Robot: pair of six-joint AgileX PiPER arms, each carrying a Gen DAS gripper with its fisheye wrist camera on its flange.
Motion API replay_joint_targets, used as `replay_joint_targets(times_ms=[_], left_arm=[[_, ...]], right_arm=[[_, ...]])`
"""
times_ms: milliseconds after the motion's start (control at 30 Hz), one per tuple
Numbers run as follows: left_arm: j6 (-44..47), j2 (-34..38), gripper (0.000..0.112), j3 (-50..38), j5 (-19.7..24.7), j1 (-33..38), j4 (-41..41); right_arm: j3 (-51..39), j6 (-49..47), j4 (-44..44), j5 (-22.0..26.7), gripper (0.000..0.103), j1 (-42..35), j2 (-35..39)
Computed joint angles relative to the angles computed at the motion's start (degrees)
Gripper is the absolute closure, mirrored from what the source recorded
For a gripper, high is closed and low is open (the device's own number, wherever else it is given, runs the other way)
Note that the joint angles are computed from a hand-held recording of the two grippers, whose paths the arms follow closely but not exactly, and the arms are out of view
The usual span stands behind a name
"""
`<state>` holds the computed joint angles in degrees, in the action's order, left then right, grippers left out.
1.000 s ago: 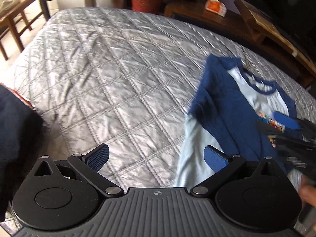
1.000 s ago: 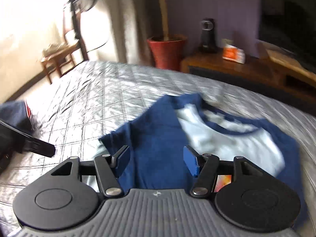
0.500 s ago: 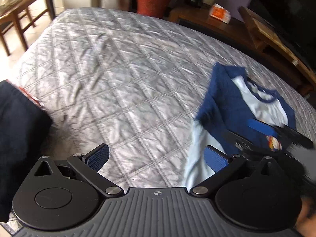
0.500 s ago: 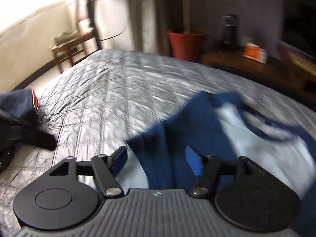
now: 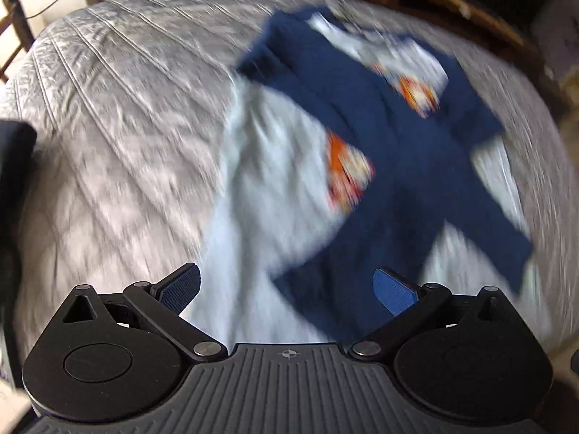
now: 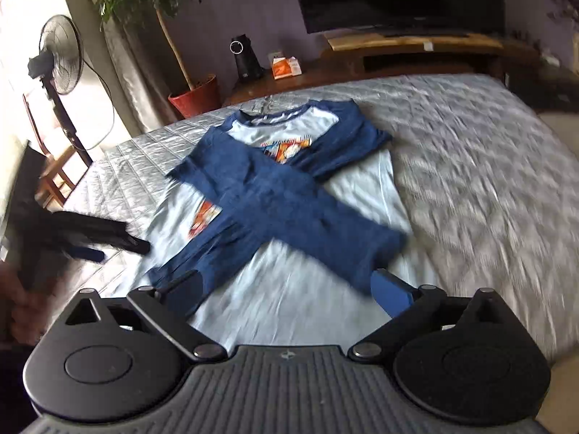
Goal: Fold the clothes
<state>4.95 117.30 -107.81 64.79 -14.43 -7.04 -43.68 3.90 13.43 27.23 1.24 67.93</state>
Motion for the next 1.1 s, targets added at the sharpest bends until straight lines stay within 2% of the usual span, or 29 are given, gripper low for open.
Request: replay_joint_targets(times_ms=[100,167,233,300,467,600,767,900,1100], left_arm=[[0.62,-12.50,0.012,17.19,-5.35,-3.20,1.23],[-0.52,-20.56,0.013,26.68,-8.89,-4.91,1.13],[-2.24,-26.63,0.013,32.17,-9.59,-5.91,-0.01],[-4.95,-30.60,0.013,34.98,-9.10,-7.58,0.39],[-14.75,-35.48,0.010,34.55,-4.71,-12.82,5.69],[-18.88,-38.39,0.010,33.02,-1.07,-16.14,8.20],[-21.76,-41.68,0.010,32.35,2.79,-20.50,9.30],[-23.61,-43.70,0.010,32.89,3.46,-24.13,11.58],[-25.19,-45.42,0.010,33.47,3.31,-25.42,12.95]], right_arm=[[4.98,-3.60,1.55,1.48,0.010,-0.74,-7.03],[5.01,-6.09,4.87,0.48,0.013,-2.45,-6.46],[4.61,-8.65,8.83,0.29,0.016,-4.71,-4.79],[3.93,-9.04,12.51,1.09,0.027,-6.70,-2.07],[5.47,-21.41,28.99,6.27,0.029,-15.49,-2.92],[6.43,-19.73,27.51,7.74,0.027,-16.37,-5.39],[7.91,-18.45,24.99,7.00,0.022,-15.36,-8.85],[8.09,-13.09,18.27,5.09,0.018,-11.38,-10.99],[7.64,-9.82,14.41,5.04,0.015,-9.86,-11.18]])
